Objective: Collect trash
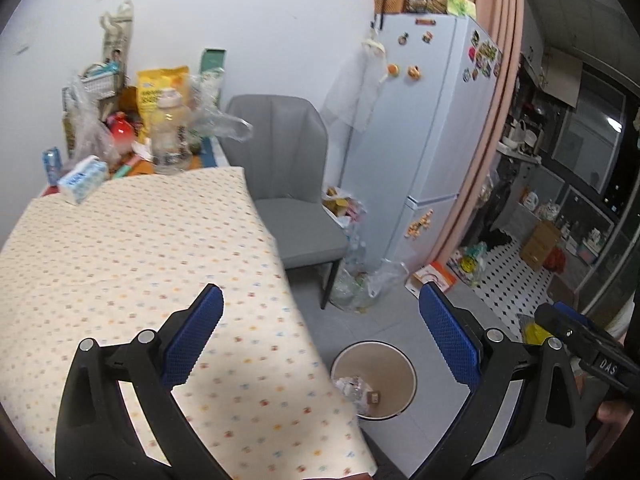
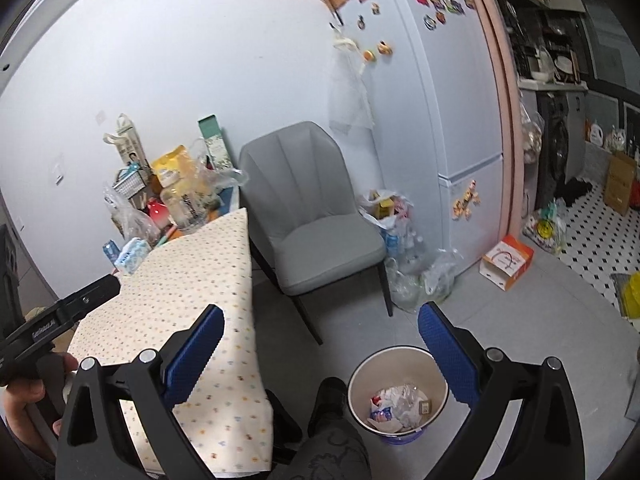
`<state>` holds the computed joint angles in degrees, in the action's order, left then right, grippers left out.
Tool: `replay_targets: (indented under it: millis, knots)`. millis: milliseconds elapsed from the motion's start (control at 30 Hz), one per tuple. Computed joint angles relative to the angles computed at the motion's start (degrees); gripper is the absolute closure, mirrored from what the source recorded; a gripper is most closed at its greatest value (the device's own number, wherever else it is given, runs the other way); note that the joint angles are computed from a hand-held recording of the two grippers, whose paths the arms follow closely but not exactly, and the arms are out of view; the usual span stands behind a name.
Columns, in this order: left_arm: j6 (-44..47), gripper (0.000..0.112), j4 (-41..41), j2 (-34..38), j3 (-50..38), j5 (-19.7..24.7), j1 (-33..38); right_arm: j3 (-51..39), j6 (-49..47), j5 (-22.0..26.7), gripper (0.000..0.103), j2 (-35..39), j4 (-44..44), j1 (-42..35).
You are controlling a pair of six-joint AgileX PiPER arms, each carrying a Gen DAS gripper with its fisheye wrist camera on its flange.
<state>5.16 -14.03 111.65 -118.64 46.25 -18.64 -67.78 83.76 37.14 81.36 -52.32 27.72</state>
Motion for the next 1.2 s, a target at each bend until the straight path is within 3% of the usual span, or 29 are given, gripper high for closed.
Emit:
replay_targets:
  millis: [300,567,767,1200]
  knots:
    - [0.59,0.015,-1.02,-10.39,11.45,-2.92,5.02,-6.81,-2.21,4.18,0.008,2.36,-0.02,6.18]
    - [1.39,0.015,-1.02,-18.06,18.48,-4.90,9.91,-14.85,-5.42,11.13,0.008,5.12,1.97,11.70]
    - [2.74,0.015,0.06,-23.73,22.66,-5.33,12.78,-19.37,-7.19,16.79,0.008,6.83,-1.30,17.33]
    - [9.83,0.015,-7.13,-32.62,29.22,-4.26,23.41,-25.39,-9.52,20.16,0.008,9.13,-3.64,26.07]
